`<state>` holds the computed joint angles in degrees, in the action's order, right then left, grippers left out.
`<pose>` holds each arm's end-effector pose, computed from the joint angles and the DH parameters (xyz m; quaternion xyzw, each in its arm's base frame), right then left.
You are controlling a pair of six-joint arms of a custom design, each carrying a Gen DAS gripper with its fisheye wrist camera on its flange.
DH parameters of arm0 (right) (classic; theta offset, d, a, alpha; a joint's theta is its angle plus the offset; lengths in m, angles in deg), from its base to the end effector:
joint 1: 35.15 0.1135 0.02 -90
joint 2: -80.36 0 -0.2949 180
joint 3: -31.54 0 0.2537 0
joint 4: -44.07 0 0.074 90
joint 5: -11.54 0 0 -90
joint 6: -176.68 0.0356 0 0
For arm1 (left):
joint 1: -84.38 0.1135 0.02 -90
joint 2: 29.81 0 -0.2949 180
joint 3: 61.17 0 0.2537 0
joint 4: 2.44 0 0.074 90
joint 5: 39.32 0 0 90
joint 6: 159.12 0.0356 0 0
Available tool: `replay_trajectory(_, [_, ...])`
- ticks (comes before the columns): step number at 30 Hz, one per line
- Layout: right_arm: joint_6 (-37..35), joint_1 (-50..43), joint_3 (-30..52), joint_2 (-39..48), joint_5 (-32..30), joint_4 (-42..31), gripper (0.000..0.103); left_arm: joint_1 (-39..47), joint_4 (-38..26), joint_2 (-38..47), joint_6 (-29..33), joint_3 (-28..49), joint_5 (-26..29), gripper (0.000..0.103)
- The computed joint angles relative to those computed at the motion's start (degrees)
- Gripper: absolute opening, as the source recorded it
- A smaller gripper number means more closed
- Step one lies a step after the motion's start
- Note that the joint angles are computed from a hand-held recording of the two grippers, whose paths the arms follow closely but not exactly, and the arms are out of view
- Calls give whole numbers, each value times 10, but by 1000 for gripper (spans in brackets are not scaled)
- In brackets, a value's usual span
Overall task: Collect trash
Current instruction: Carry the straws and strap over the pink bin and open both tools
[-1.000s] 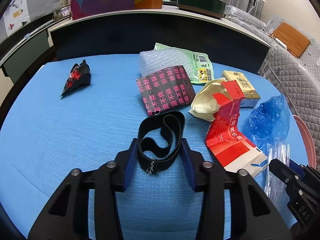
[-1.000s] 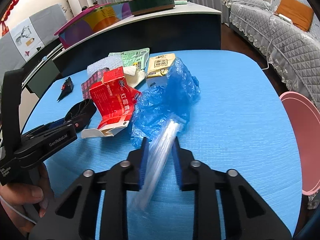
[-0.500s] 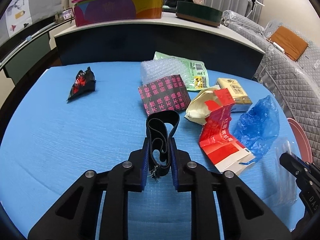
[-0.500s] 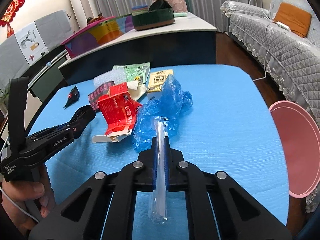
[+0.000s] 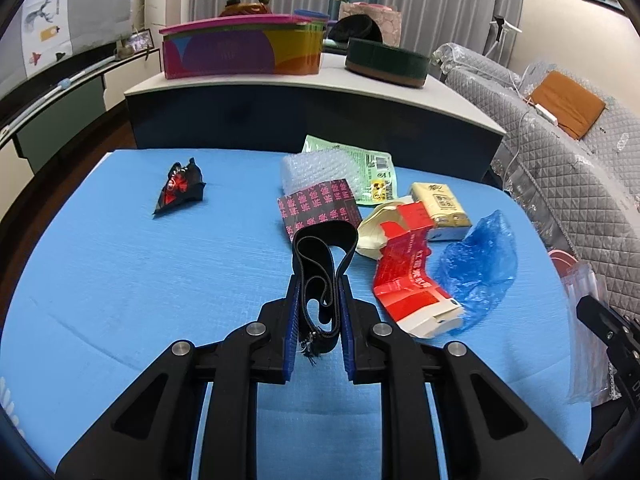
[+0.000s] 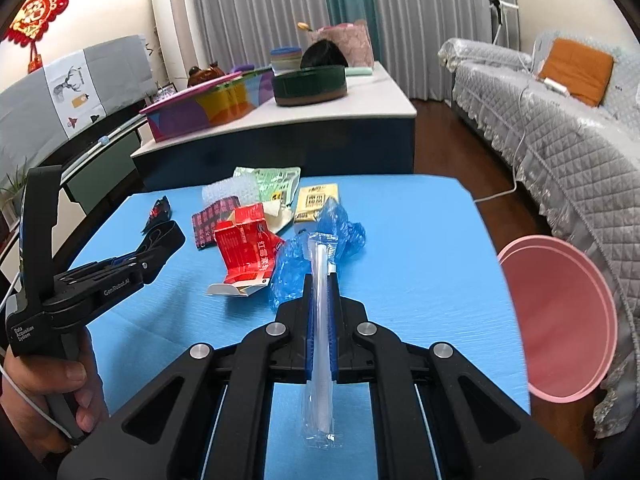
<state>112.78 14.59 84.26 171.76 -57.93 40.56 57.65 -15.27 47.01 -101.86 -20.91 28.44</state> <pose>0.2065 0.2245 0.1777 -0.1136 0.8953 0.1165 0.4147 0.2080 -0.0897 0.1683 -0.1151 0.9155 -0.0118 0.3854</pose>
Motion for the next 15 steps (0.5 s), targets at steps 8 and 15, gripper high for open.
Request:
replay_trajectory(8, [-1,16,-18,-78,38,-37,6,-46,-42,-53,-19,2,-34,18])
replay_trajectory(15, [-15,31,-11,-149,89,-103,6,-96,-87,-94,-38,16,-66,18])
